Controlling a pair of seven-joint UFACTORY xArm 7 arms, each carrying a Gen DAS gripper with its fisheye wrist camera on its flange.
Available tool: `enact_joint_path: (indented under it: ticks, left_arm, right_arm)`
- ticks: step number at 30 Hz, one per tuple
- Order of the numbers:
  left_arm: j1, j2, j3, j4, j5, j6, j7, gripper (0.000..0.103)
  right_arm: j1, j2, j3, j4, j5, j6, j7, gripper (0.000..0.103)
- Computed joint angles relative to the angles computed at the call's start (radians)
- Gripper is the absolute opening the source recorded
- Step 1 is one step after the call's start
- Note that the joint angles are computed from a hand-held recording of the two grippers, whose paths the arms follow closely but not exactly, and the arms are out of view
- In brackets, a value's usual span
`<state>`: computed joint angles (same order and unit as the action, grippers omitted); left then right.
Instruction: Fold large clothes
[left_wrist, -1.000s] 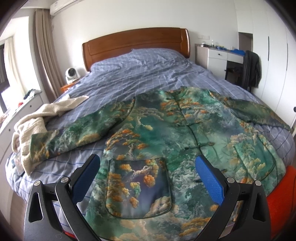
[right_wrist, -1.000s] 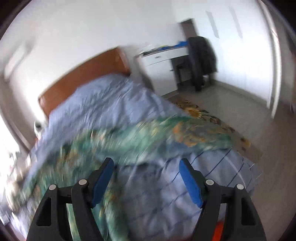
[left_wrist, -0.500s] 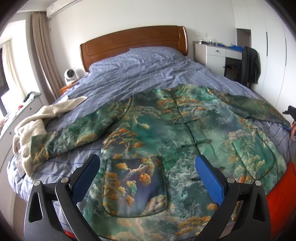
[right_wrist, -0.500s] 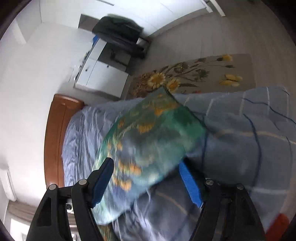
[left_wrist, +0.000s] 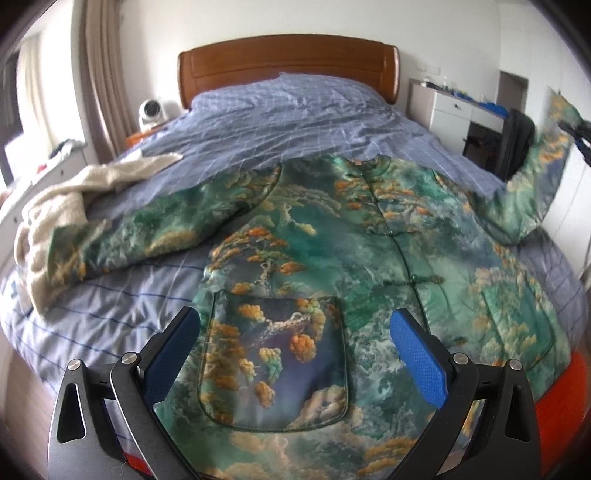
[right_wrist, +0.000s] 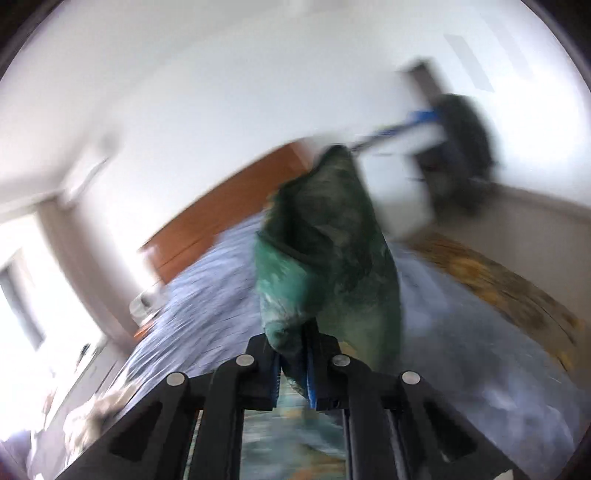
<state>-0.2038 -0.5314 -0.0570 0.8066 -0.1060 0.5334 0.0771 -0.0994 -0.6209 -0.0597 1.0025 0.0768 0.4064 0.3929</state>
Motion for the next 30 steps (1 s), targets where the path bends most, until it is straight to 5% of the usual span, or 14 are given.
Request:
enact_joint_path:
  ticks: [6, 10, 13, 14, 21, 25, 26, 28, 29, 30]
  left_arm:
    - [-0.009, 0.055, 0.060, 0.035, -0.073, 0.037, 0.025, 0.102]
    - [-0.026, 0.099, 0.092, 0.061, -0.131, 0.063, 0.101, 0.102]
    - [-0.062, 0.158, 0.127, 0.115, -0.238, 0.116, 0.195, 0.102]
    - [-0.072, 0.185, 0.137, 0.141, -0.285, 0.139, 0.228, 0.102]
    - [-0.096, 0.517, 0.102, 0.487, -0.550, 0.307, 0.356, 0.102]
    - [-0.102, 0.763, 0.030, 0.740, -0.444, 0.338, 0.208, 0.100]
    - [-0.114, 0.826, 0.024, 0.811, -0.382, 0.354, 0.142, 0.090]
    - [-0.137, 0.938, 0.014, 0.944, -0.277, 0.412, 0.045, 0.053]
    - [-0.145, 0.982, 0.003, 0.998, -0.235, 0.444, 0.020, 0.023]
    - [-0.160, 0.988, 0.007, 1.009, -0.187, 0.442, -0.004, 0.007]
  right_arm:
    - [0.154, 0.239, 0.143, 0.103, -0.016, -0.025, -0.032, 0.010]
    - [0.158, 0.370, 0.280, 0.037, -0.172, -0.040, 0.079, 0.019]
    - [0.312, 0.405, 0.181, -0.052, 0.016, -0.034, -0.043, 0.057]
    - [0.338, 0.382, 0.168, -0.093, 0.062, -0.036, -0.065, 0.064]
    - [0.362, -0.001, 0.197, -0.339, 0.041, 0.012, -0.027, 0.068]
    - [0.340, -0.202, 0.217, -0.394, 0.009, 0.159, 0.026, 0.068]
    - [0.338, -0.244, 0.214, -0.416, 0.007, 0.176, 0.034, 0.068]
    - [0.327, -0.336, 0.221, -0.455, 0.006, 0.217, 0.068, 0.068]
    - [0.320, -0.353, 0.231, -0.467, 0.006, 0.219, 0.090, 0.068]
    - [0.314, -0.379, 0.230, -0.479, 0.005, 0.235, 0.104, 0.068]
